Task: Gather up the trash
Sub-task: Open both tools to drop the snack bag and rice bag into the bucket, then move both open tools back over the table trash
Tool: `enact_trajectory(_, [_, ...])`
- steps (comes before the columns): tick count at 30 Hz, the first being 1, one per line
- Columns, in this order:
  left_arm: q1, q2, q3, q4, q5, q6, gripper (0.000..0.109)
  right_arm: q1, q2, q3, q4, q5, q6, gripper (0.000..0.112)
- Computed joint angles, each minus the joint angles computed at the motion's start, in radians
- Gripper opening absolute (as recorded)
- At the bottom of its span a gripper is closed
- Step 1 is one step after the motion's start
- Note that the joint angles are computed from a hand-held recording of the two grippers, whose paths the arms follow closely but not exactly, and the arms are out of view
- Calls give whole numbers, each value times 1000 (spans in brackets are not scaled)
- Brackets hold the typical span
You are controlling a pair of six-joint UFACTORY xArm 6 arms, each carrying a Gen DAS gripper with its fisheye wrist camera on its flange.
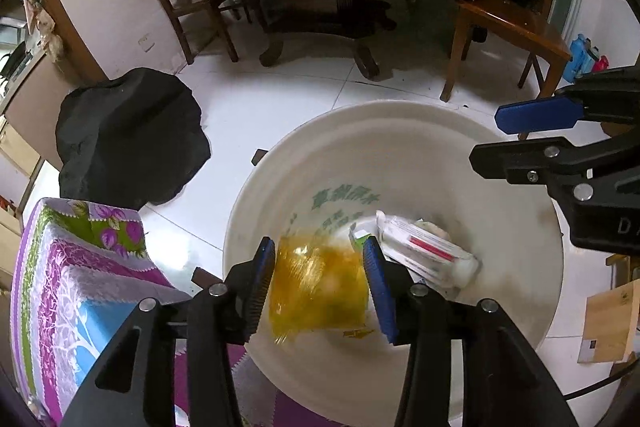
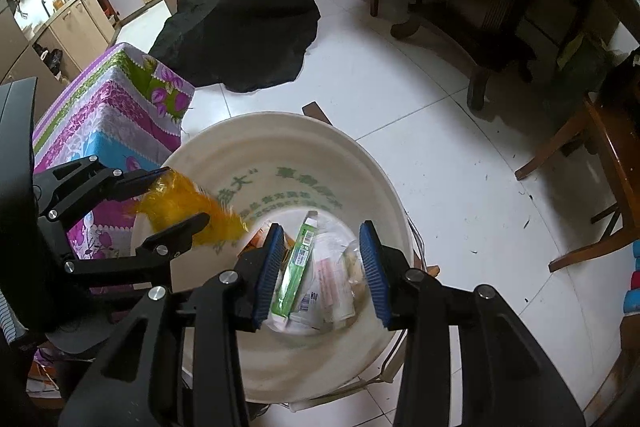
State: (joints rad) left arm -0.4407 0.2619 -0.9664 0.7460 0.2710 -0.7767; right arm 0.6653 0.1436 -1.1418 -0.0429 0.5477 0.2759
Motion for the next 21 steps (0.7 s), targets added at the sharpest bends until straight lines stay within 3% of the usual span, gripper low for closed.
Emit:
enact_trajectory(16, [3, -35, 19, 9, -3, -16, 47, 15, 9, -29, -59, 56, 50, 38])
enact_trajectory(21, [27, -107, 68, 113, -18, -150, 47, 32, -43, 26, -129, -22, 135, 38])
